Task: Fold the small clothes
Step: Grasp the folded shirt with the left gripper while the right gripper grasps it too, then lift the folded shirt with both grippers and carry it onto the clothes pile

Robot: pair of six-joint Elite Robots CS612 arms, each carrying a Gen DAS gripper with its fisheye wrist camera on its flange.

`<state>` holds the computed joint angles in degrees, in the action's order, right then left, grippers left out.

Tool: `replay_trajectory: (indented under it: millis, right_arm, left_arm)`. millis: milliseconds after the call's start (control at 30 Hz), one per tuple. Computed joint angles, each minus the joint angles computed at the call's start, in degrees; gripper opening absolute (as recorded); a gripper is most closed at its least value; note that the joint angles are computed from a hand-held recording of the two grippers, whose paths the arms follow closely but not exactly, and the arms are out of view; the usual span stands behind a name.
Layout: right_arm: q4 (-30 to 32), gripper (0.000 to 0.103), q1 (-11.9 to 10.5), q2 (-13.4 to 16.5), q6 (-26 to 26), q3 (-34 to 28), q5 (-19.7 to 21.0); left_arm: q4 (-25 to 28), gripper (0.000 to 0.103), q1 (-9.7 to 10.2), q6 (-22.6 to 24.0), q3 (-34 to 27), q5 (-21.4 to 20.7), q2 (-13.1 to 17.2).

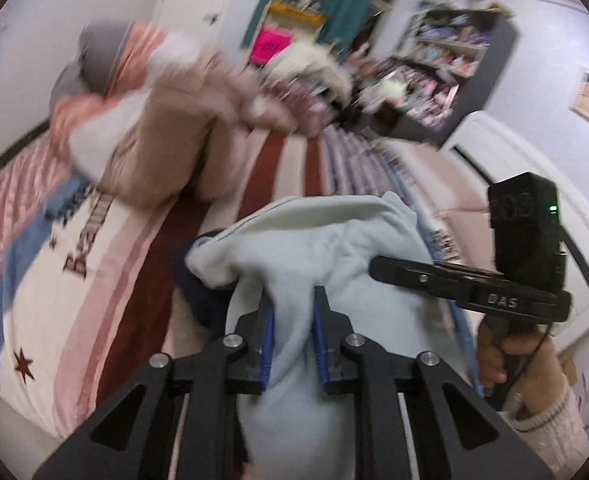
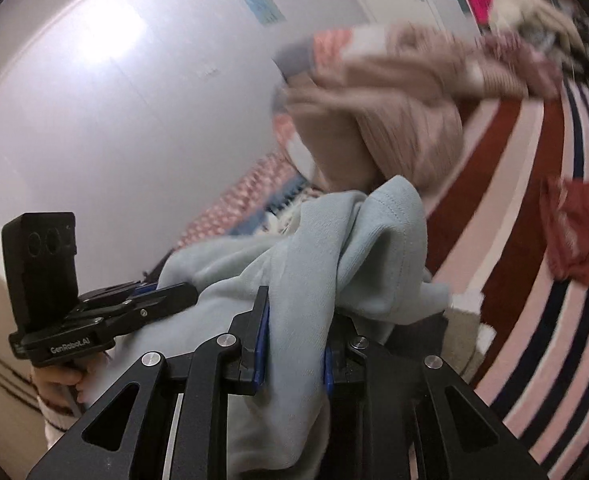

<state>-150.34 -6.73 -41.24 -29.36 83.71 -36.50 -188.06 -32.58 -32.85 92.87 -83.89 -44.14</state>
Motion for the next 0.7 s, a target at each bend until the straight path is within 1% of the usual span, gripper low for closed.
replay_trajectory:
  millis: [67, 100, 167, 200, 233, 267, 300, 333, 367, 400, 433, 467, 533, 600, 667, 700]
  right_arm:
    - [1.98, 0.016, 0.03, 1.71, 0.34, -1.8, 0.6]
    - [2.92, 0.019, 0.0, 2.33, 0.26, -2.59, 0.96]
    - [3.65, 0.027, -0.15, 2.84, -0.04, -3.1, 1.05]
    - [4.36, 0.028, -0.35, 3.03, -0.74, -3.44, 1.22]
    - [4.89, 0.028, -0.45, 2.95, -1.31, -3.42, 1.32]
    - [5.25, 0.034, -0.57, 3.01, -1.52, -3.59, 1.36]
    - [4.68, 0.041, -0.34, 2.95, -0.73, -3.54, 1.07]
    - [3.98, 0.046, -0.44, 2.84, 0.14, -3.35, 0.57]
    - [3.5, 0.055, -0.5, 2.62, 0.71, -3.03, 0.29]
    - [3.52, 0.058, -0.6, 2.24, 0.89, -2.69, 0.25]
    - [4.47, 0.058, -0.75, 2.01, 0.29, -2.65, 0.49]
    - [5.08, 0.058, -0.84, 1.79, -0.11, -2.59, 0.54]
    - [5.31, 0.062, -1.15, 1.38, -0.52, -2.33, 0.74]
    - [5.34, 0.07, -1.51, 0.9, -1.05, -1.91, 1.07]
    - [5.02, 0.071, -1.88, 0.33, -1.42, -1.31, 1.14]
    - [4.95, 0.071, -2.02, 0.09, -1.74, -1.01, 1.1]
  left_arm:
    - [-1.07, 0.024, 0.64, -0.85, -0.82, -0.19, 1.28]
    - [-1.51, 0.025, 1.08, -1.17, -1.53, -1.25, 1.96]
    - [-0.59, 0.029, 1.43, -1.23, -2.33, -2.59, 2.47]
    - [0.34, 0.03, 1.56, -0.77, -2.72, -3.01, 2.57]
    - [0.75, 0.034, 1.55, -0.55, -2.78, -2.61, 2.5]
    - [1.29, 0.037, 1.52, -0.28, -3.28, -2.28, 2.59]
    - [1.32, 0.038, 1.27, 0.19, -2.92, -1.5, 2.27]
    - [0.94, 0.041, 1.11, 0.98, -2.81, -0.94, 2.18]
    - [0.88, 0.051, 1.0, 1.87, -2.79, -0.63, 2.05]
    - [1.17, 0.057, 0.6, 2.28, -2.35, 0.17, 1.52]
    - [1.74, 0.063, 0.2, 2.87, -2.12, 2.0, 1.09]
    - [1.69, 0.064, -0.02, 3.23, -1.89, 3.02, 0.84]
    - [0.82, 0.064, 0.02, 2.93, -1.45, 2.76, 0.47]
    - [-0.6, 0.064, -0.16, 2.6, -0.77, 3.43, 0.06]
    - [-2.15, 0.067, -0.6, 3.16, 0.09, 5.12, -0.58]
    - [-2.98, 0.068, -0.67, 3.69, 0.33, 5.16, -0.82]
